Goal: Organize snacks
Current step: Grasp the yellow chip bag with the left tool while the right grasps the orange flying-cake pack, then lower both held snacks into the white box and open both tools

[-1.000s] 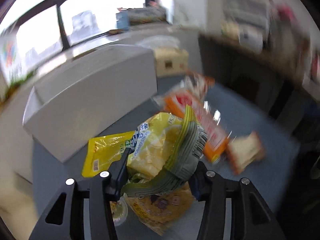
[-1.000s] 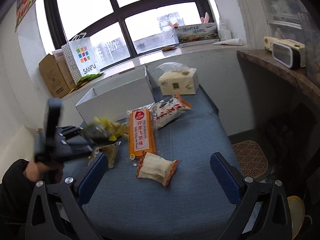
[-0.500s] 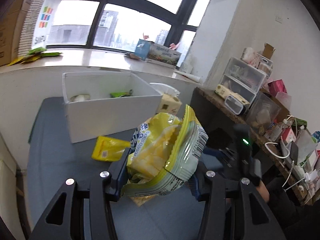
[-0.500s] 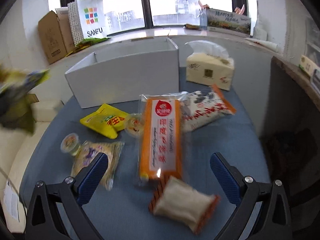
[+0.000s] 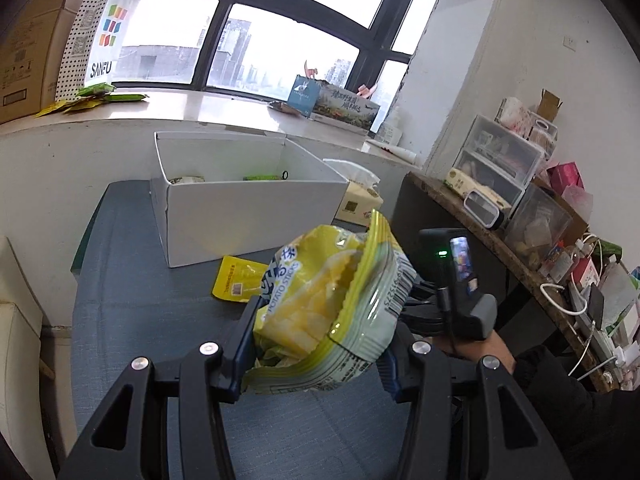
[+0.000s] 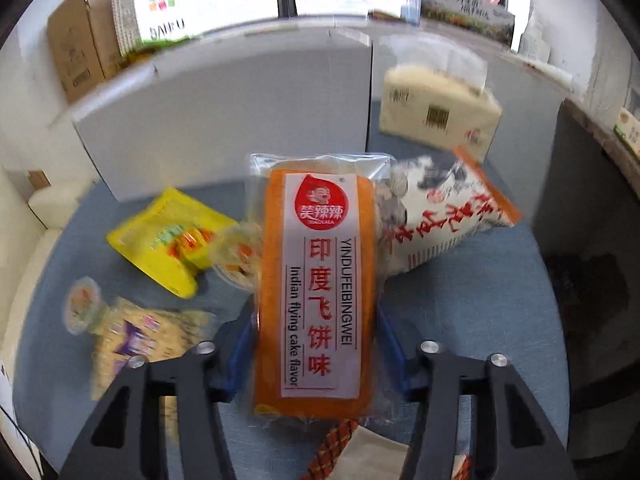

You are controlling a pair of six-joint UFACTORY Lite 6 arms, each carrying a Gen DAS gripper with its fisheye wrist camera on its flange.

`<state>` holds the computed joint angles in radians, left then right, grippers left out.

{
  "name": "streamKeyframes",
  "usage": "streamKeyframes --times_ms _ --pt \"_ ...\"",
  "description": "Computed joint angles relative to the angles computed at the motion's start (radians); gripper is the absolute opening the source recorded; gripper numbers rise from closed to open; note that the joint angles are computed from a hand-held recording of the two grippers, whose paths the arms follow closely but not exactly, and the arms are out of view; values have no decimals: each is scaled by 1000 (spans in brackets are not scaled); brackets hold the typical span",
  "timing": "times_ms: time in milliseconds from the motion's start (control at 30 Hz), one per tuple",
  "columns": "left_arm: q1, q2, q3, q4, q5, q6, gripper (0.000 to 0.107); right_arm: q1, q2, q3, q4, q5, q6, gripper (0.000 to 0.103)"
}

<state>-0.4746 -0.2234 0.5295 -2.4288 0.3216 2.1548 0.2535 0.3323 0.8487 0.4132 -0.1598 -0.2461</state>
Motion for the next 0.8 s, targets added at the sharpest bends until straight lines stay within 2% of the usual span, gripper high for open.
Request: streamKeyframes --times_ms 100,233,333,433,600,667,733,800 --pt "15 -5 -1 13 5 -10 55 -10 -102 -62 -274 -21 266 59" --pt "37 -4 21 58 6 -44 55 -34 -240 -117 -536 -57 521 59" --pt "62 26 86 100 -15 -70 55 -61 -325 -122 -839 -74 835 59" --pt "119 94 194 214 11 -174 55 -81 -361 -74 -1139 -79 1129 59" --pt "184 285 471 396 35 -360 55 -127 -254 155 -1631 -114 1630 59" --pt "187 397 626 476 6 -435 55 -145 -155 310 -1836 -144 1839 59" --pt "193 502 774 602 -13 -565 55 -140 -50 475 -2038 -128 2049 59" --pt "199 638 963 782 -38 -763 55 -160 88 670 -2221 -195 2258 59"
